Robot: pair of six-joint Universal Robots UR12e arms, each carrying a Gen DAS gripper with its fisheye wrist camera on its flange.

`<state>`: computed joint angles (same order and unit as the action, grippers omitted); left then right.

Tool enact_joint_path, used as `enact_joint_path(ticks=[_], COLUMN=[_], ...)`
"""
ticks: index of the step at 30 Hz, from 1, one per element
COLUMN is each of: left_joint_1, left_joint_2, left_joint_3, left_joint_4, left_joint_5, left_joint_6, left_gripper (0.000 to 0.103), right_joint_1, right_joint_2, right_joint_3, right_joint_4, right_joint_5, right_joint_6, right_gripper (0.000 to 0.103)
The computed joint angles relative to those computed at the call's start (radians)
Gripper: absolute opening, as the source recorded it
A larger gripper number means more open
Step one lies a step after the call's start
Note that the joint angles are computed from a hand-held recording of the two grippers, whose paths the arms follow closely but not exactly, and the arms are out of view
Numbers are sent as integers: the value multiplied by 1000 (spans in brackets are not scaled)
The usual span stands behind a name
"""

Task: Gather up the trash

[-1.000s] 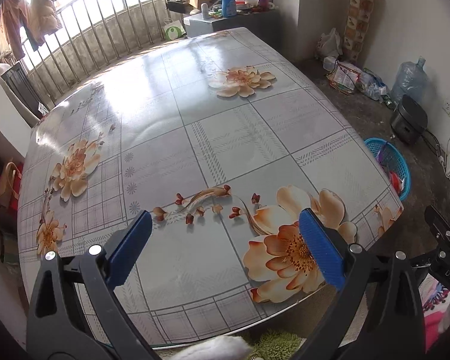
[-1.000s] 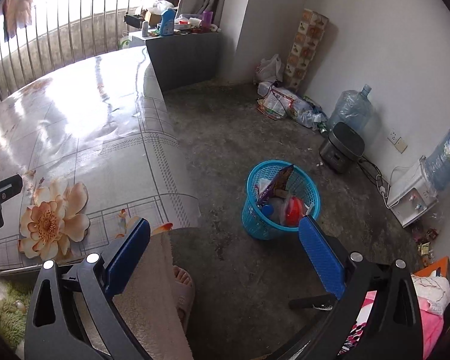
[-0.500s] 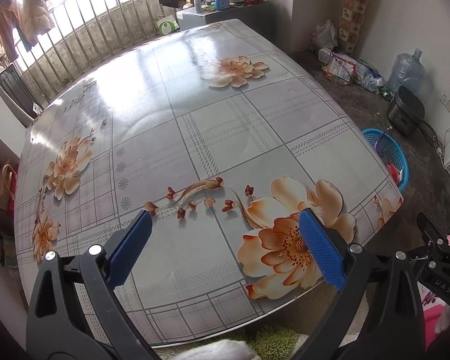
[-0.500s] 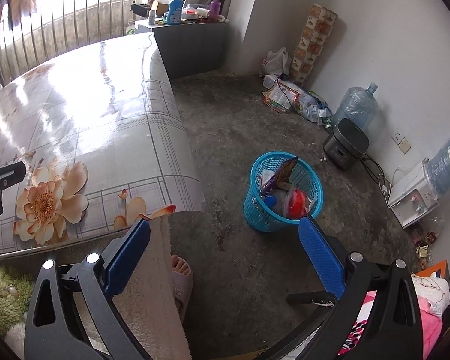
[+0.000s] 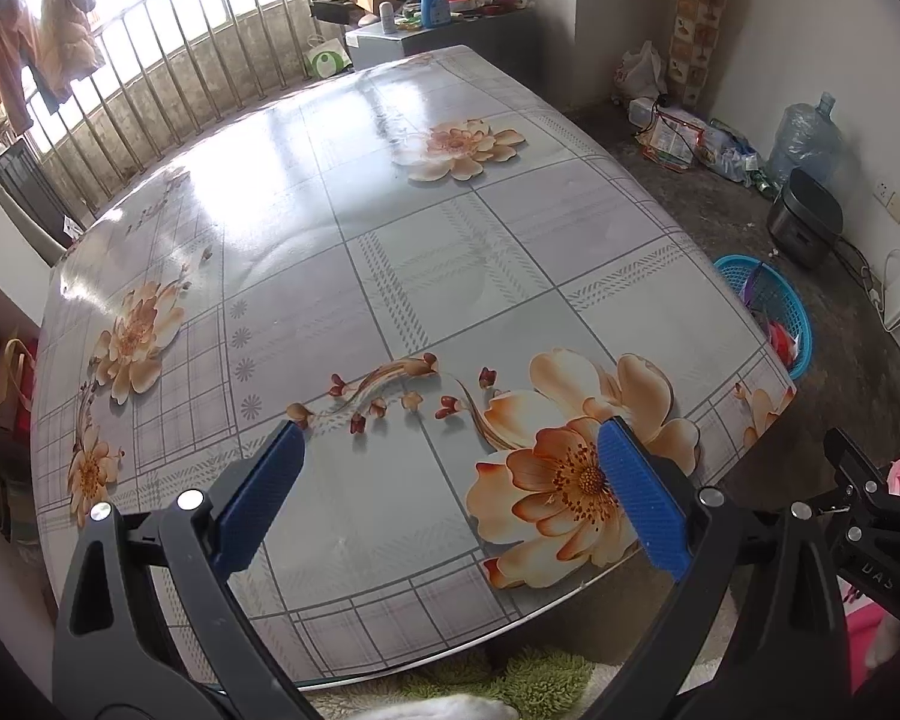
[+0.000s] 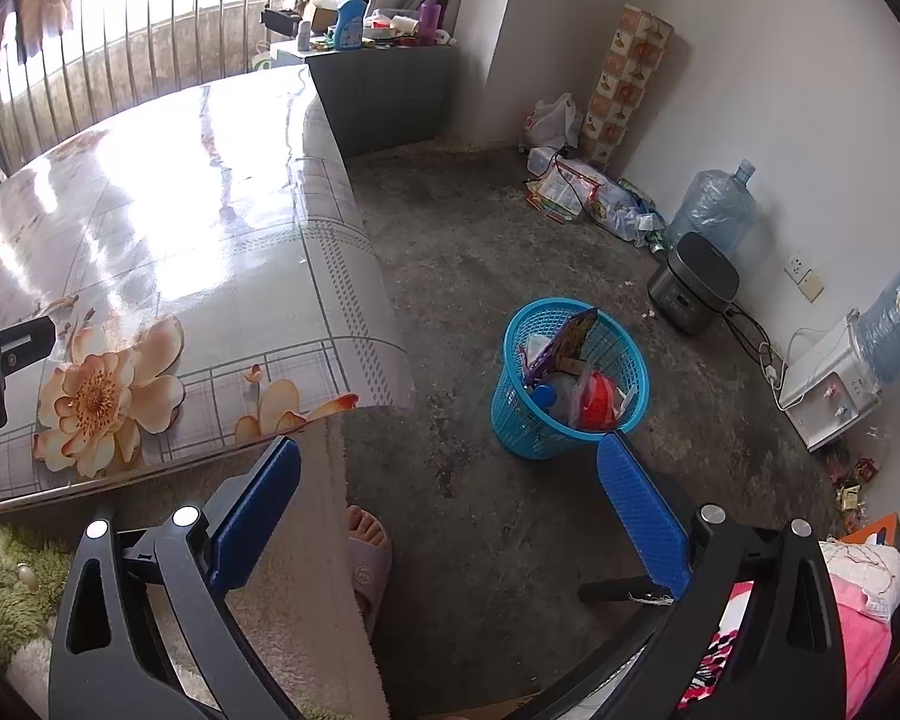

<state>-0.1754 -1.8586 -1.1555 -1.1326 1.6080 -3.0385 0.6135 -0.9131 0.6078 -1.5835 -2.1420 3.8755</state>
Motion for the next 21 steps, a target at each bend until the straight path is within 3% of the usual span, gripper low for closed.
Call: enact_joint_path(ticks=[21], left_joint_1=[-5], left_joint_2=[2], left_joint_3=[2], left_joint_4=[-6], left_joint_5=[1], left_joint_6=[3], left_gripper=[94], right_joint_1=[-2], right_joint_2=[-4], right_joint_3=[-4], right_joint_4=[3], right_joint_5=[-17], right_joint_6=[7], right_gripper=[96])
